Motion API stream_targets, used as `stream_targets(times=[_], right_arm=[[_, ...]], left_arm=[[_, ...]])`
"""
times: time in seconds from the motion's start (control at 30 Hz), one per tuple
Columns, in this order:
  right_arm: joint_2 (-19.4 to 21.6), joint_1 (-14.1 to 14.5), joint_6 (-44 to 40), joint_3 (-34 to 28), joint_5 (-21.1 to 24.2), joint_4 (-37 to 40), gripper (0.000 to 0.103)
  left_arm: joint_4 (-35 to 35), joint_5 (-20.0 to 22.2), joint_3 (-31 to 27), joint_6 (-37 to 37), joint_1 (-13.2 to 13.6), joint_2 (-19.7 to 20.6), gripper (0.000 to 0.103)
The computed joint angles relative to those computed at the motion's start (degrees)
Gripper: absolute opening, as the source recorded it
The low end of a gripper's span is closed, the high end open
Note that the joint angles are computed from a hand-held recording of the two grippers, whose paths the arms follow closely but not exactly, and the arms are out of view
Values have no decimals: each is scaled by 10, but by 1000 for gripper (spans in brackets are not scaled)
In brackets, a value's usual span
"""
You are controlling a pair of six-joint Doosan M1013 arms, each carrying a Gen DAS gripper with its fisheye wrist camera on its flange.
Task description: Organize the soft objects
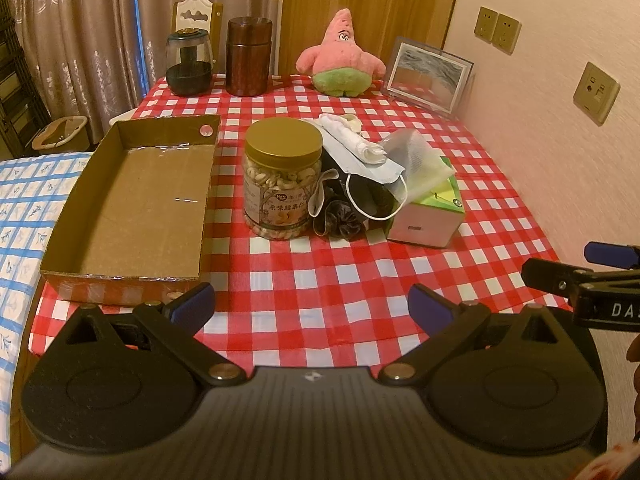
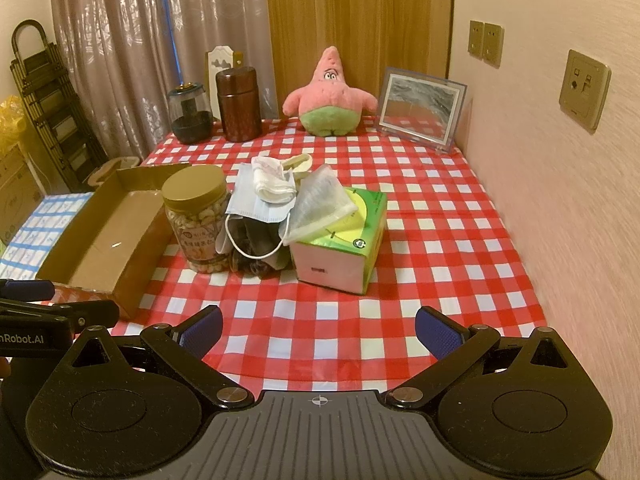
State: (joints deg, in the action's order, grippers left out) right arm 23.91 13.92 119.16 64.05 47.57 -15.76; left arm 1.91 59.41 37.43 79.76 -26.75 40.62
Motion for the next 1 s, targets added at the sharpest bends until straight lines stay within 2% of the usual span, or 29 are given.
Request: stream_targets(times=[1.0], right_arm=[[0, 0, 1, 2, -3, -1, 102]], left_arm=[[-6, 1, -1, 3, 2, 0, 102]])
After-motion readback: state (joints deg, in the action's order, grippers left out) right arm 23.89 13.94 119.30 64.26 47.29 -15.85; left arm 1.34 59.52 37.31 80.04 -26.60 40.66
